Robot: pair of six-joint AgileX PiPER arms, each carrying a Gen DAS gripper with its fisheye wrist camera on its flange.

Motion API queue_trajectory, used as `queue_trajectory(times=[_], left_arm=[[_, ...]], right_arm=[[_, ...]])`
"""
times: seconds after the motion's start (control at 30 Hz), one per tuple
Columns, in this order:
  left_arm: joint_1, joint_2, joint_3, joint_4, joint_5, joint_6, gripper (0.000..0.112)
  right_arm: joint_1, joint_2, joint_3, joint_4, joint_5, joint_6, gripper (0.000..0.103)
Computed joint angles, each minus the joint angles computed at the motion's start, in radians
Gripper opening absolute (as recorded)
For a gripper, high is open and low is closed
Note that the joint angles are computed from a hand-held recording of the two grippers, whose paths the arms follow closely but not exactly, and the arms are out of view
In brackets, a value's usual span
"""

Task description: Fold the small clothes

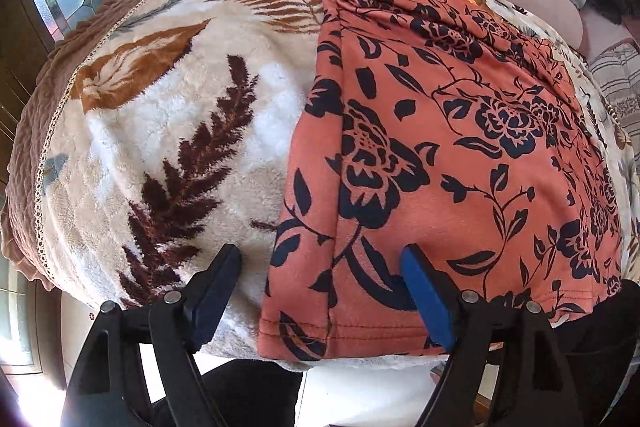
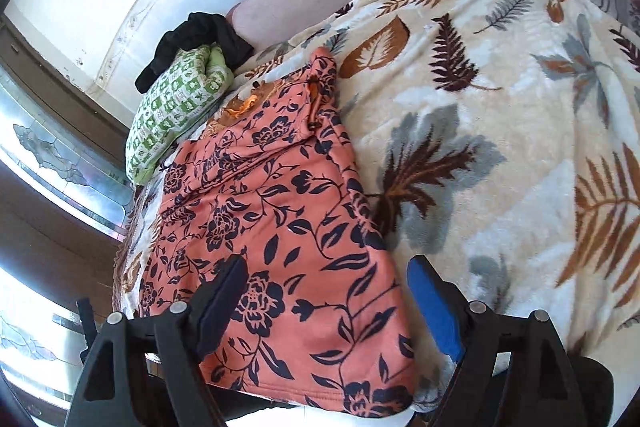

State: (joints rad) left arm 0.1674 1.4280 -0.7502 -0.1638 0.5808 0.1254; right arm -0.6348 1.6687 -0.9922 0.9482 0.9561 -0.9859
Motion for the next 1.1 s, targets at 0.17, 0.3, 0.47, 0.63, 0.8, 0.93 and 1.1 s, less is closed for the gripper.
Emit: queue_trajectory(times=[0.17,0.3,0.47,0.63,0.8,0.93,1.1], left_arm=[[0.023,-0.030,0.013,-0.169,0.019,0.183,0.028],[0.037,-0.016,-0.007,-0.197,0.051,0.188,0.028],[0.060,0.002,-0.016,-0.233,0.063,0.209,0.057],[0.062,0.005,-0.007,-0.252,0.046,0.265,0.022],[0.118,0.008,-0.014,-0.357,0.090,0.397,0.012],[0.209,0.004,-0.053,-0.462,0.204,0.526,0.009],[0.329,0.032,-0.193,-0.577,0.395,0.621,0.006]], right_arm=[[-0.031,0.036,0.017,-0.027,-0.014,0.004,0.085],[0.006,0.069,0.036,-0.011,-0.049,-0.005,0.085],[0.149,0.038,0.124,-0.117,-0.214,0.058,0.081],[0.250,-0.058,0.212,-0.289,-0.349,0.148,0.033],[0.181,-0.056,0.165,-0.259,-0.202,0.100,0.008],[0.114,-0.053,0.081,-0.182,-0.009,0.067,0.007],[0.093,0.015,-0.119,-0.104,0.191,0.151,0.007]])
